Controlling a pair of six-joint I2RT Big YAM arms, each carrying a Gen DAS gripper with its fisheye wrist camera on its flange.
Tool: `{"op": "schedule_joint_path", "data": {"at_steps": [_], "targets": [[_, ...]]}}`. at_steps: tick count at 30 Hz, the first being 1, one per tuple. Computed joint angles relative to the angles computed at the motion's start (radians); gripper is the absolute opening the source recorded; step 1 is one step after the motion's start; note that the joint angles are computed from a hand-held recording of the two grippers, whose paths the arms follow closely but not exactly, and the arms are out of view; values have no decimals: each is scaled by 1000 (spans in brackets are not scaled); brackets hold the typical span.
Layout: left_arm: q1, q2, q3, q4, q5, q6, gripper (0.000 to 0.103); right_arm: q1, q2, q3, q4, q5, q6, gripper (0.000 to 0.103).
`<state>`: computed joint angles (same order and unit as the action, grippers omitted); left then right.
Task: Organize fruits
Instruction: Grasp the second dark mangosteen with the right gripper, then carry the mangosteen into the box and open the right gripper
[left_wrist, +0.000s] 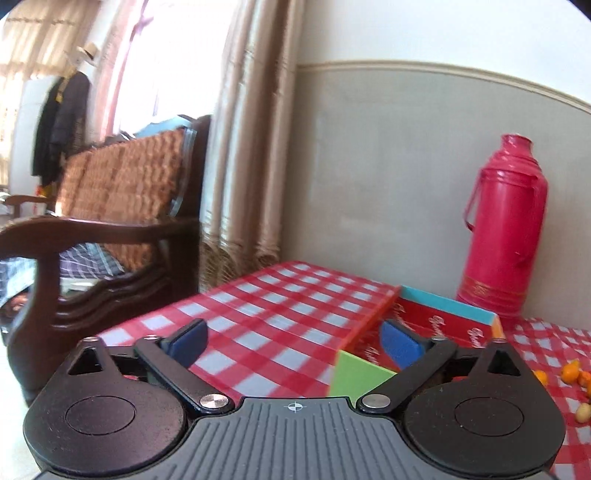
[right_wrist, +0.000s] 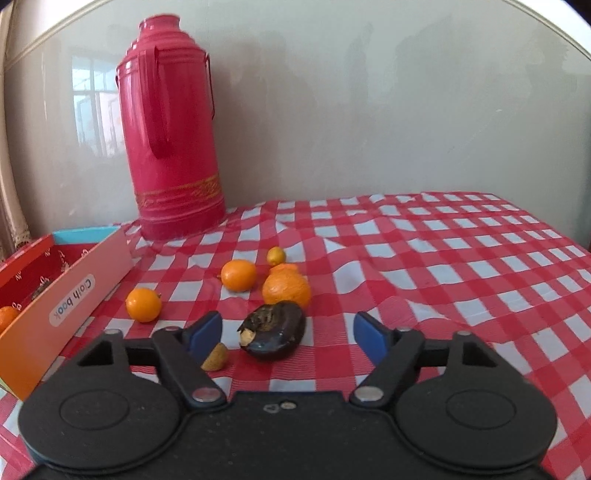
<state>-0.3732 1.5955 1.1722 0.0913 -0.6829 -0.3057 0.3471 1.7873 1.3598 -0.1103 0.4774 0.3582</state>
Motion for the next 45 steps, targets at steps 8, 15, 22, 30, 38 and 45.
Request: {"op": "schedule_joint_path", "data": {"at_steps": [8,15,22,30,38,45], "targets": [[36,-23,-40,17,-4,-53,103,-16,57,98,-117,-33,37,51],[49,-25,-47,-2,12,-78,103,-22,92,152,-177,-90,40,32],[45,-27,-50,-4,2,-74,103,-16,74,122,-131,-76,29,26],[45,-32,-53,-15,-18,-95,103,12,50,82,-41,-12,-76,15],[62,-57,-87,-4,-23,-160,103,14,38,66,-20,-34,-75,15],[82,-76,-119,9,-32,-214,103,57,11,35,104,-16,-194,15]]}}
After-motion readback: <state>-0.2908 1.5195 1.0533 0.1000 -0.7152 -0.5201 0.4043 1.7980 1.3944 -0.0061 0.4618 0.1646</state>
